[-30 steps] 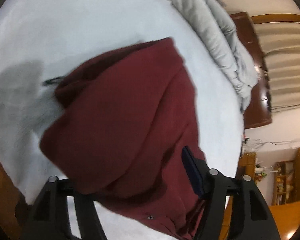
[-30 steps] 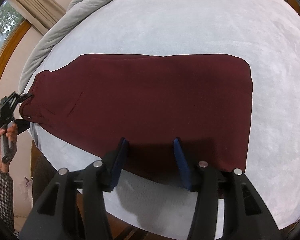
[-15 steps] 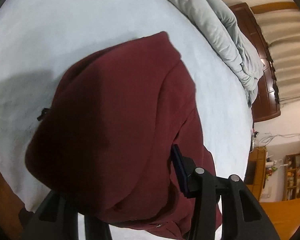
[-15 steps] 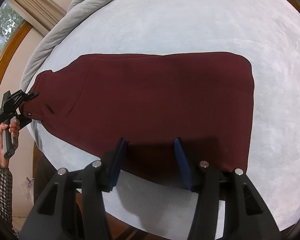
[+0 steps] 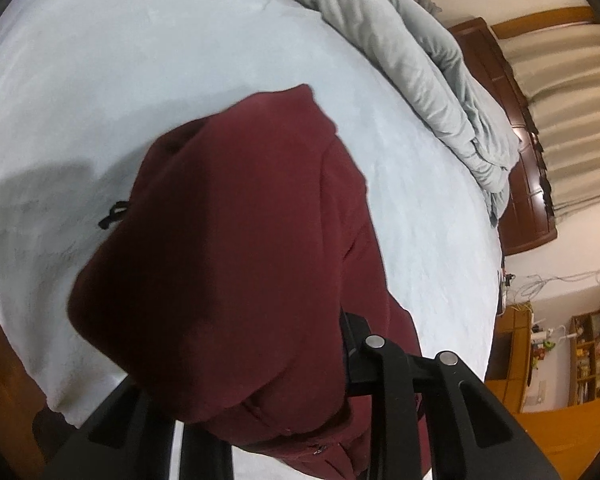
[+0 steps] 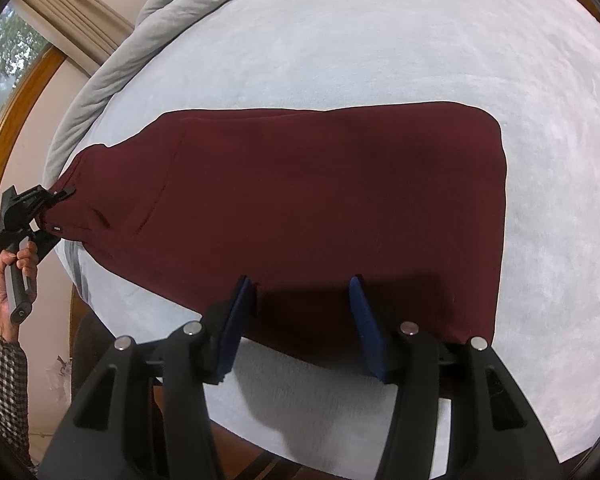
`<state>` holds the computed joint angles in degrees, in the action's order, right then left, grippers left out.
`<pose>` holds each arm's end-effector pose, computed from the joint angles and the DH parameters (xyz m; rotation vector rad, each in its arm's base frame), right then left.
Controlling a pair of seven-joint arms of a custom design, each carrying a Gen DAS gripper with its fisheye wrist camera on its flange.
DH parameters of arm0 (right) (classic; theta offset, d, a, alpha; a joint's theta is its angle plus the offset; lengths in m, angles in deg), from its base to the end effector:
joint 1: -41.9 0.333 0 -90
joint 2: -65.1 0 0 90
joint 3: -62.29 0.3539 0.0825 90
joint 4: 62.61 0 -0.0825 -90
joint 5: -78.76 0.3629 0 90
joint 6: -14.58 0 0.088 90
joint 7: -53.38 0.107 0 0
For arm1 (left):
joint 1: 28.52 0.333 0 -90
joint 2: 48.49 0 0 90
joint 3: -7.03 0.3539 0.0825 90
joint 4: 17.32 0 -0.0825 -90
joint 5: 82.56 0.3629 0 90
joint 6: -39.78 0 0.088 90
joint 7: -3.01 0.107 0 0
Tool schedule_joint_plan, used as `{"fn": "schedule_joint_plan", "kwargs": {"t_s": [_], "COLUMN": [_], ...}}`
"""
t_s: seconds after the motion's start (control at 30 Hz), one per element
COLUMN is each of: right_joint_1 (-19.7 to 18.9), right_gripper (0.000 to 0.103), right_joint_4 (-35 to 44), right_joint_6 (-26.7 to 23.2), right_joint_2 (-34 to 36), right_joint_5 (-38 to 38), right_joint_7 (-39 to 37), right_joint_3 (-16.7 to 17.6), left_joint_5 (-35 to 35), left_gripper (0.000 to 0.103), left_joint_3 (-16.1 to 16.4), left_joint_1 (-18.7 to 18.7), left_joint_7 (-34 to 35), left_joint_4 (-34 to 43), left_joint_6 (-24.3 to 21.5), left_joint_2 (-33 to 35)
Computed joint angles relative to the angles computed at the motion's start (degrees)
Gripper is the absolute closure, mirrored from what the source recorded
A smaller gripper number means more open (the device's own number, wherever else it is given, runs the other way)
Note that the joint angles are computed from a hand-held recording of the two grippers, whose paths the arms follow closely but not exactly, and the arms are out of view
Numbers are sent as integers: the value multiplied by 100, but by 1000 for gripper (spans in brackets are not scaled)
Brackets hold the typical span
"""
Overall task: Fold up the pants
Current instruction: 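Grasp the trouser waistband end with the left tool and lift it, then fold the lifted waistband end over onto the trousers with the left tool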
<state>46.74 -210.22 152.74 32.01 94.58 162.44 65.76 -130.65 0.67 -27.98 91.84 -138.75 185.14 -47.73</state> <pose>0.3597 0.0573 0.5360 -1.5330 2.2108 -0.0719 0.5572 -0.0479 0.4953 2.4059 -1.3792 0.9836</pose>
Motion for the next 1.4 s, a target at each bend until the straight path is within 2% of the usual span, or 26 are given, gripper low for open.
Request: {"fn": "schedule_joint_plan", "kwargs": {"t_s": [0.2, 0.37, 0.7, 0.93, 1.03, 1.3, 1.4], "right_joint_1": [4, -9, -216, -229, -224, -218, -217], "right_gripper": [52, 51, 50, 50, 49, 49, 49], "right_joint_4": [13, -20, -122, -169, -182, -224, -235], "right_joint_6": [-6, 42, 23, 53, 86, 133, 140], "right_joint_2": [4, -90, -357, -391, -381, -386, -391], "right_joint_5": [4, 58, -33, -5, 31, 87, 109], "right_joint_7": [14, 48, 232, 260, 248, 213, 188], "right_joint_3": [-3, -23, -34, -40, -65, -92, -107], "left_joint_5": [-276, -101, 1085, 1660, 1517, 2711, 3065], "left_gripper": [77, 77, 77, 74, 71, 70, 65], "left_joint_3": [-15, -55, -202, -311, -290, -531, -614], "left_joint_1": [-61, -272, -829, -1283, -1443, -1648, -1756], "left_joint_7": [338, 650, 838, 1090, 1309, 1040, 997], "left_joint_4": [-104, -3, 113, 180, 234, 201, 224], "left_joint_6": [187, 429, 820, 694, 451, 540, 464], "left_joint_2": [-167, -307, -561, -686, -687, -654, -632]}}
